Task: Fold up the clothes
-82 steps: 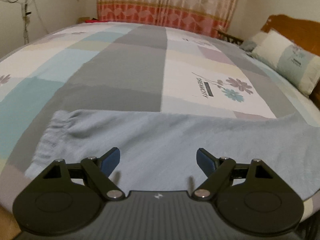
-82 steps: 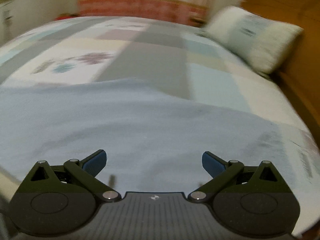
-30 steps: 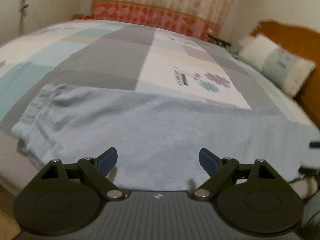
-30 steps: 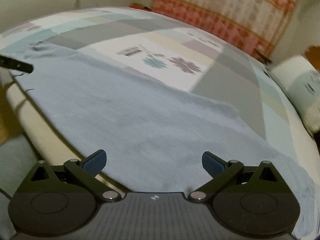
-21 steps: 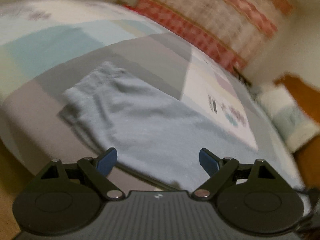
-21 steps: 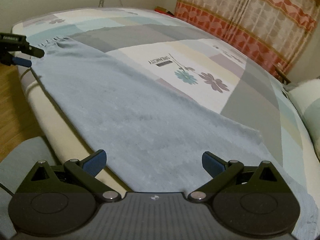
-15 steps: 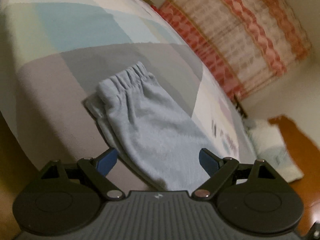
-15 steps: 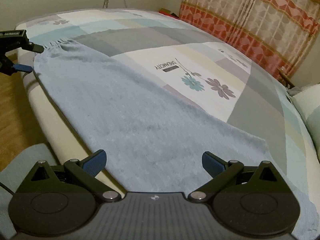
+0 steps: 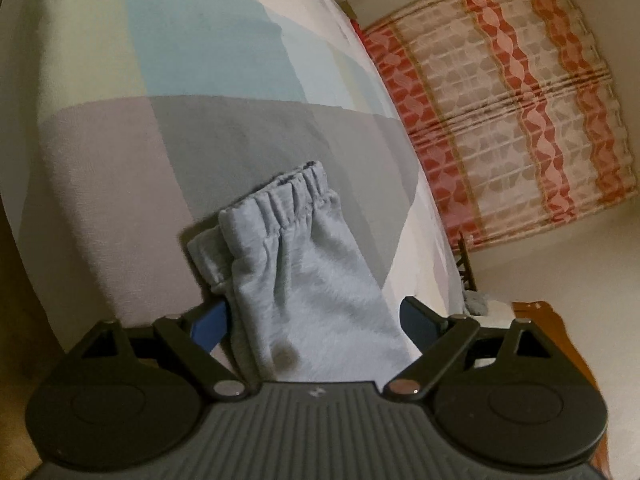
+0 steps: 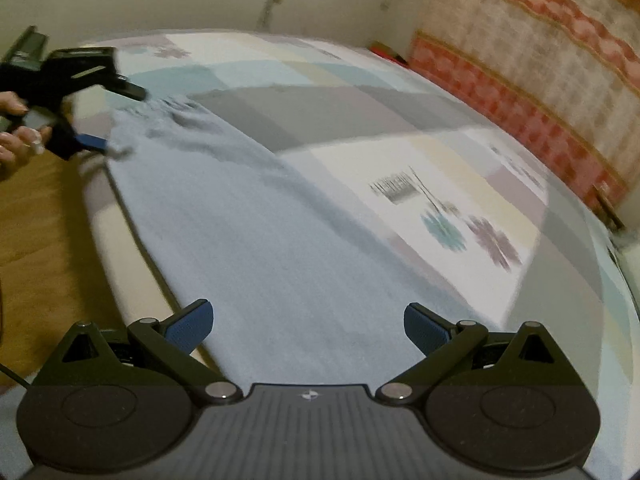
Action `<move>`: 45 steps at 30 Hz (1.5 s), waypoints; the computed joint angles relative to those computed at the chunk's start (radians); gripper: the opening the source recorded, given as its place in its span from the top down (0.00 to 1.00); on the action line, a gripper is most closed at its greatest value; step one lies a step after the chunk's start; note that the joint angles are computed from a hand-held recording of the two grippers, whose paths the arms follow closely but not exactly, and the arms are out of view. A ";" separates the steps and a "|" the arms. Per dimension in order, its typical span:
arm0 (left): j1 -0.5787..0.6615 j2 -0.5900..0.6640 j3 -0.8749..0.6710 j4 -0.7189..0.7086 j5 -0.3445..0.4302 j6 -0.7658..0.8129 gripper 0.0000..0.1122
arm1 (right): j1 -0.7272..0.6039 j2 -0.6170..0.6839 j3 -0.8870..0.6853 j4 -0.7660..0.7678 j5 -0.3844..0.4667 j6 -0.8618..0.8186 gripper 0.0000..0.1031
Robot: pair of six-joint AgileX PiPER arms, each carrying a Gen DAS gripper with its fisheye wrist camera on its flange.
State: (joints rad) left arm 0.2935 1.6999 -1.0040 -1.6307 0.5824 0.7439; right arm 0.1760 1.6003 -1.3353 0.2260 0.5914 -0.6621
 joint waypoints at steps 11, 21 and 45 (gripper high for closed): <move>0.034 0.041 -0.027 -0.088 0.108 0.115 0.18 | 0.255 0.338 -0.445 0.055 0.125 -0.167 0.14; 0.072 0.041 -0.033 -0.034 0.171 0.126 0.18 | 0.451 0.488 -0.526 -0.277 0.005 -0.021 0.63; 0.018 0.194 -0.130 -0.107 0.133 0.147 0.17 | 0.416 0.404 -0.441 -0.177 -0.004 -0.012 0.89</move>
